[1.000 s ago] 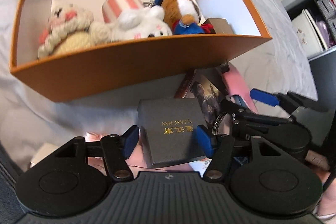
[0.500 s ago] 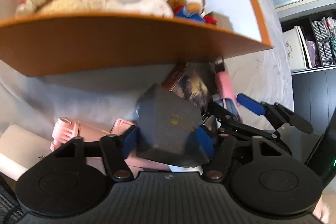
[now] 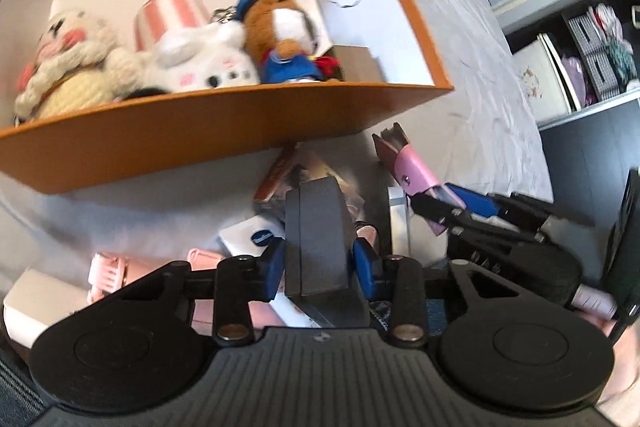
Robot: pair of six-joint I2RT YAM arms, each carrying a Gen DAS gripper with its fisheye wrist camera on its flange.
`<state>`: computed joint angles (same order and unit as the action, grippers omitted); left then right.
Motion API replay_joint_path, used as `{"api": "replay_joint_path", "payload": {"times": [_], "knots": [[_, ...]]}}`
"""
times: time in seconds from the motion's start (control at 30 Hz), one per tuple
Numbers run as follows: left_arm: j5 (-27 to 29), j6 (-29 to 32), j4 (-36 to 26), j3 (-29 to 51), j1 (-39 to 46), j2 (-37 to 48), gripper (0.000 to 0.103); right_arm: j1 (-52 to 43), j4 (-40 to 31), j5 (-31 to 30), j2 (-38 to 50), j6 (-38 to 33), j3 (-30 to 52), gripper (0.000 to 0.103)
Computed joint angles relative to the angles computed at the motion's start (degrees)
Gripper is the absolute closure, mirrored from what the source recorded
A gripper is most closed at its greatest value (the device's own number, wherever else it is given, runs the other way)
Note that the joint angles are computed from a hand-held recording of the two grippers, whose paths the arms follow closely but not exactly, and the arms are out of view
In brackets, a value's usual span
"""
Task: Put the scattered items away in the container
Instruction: 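Grasp and lift the pink case with the right gripper while the left grasps the dark grey box, then lift the pink case and dark grey box and carry both over the orange box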
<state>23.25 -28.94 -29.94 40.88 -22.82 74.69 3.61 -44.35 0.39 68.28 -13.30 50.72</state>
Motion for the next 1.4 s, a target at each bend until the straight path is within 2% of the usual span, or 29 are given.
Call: {"api": "replay_joint_path", "payload": {"times": [0.17,0.43,0.67,0.83,1.1,1.27,1.4], "knots": [[-0.45,-0.23,0.39,2.09,-3.63,2.18,0.064,-4.69,-3.28,-3.22,0.94,-1.41,3.17,0.070],[-4.06,-0.83,0.54,3.75,-9.21,4.64,0.064,-6.89,-1.28,-3.13,3.57,-2.83,3.49,0.069],[-6.89,-0.20,-0.05,4.14,-10.88,3.36,0.065,-3.10,0.90,0.81,6.95,-5.83,4.47,0.063],[-7.61,0.20,-0.05,4.77,-9.53,2.61,0.065,-0.85,3.19,5.11,8.46,-9.93,4.67,0.063],[-8.18,0.94,-0.18,7.29,-8.62,4.46,0.065,1.03,-1.03,6.07,11.76,-23.14,8.62,0.064],[-8.19,0.51,1.80,7.52,-8.16,5.57,0.065,0.84,-5.93,3.59,16.02,-27.27,13.07,0.063],[-8.02,0.69,2.23,7.47,-7.76,6.01,0.065,0.59,-7.37,2.56,18.80,-26.63,15.56,0.063]]}}
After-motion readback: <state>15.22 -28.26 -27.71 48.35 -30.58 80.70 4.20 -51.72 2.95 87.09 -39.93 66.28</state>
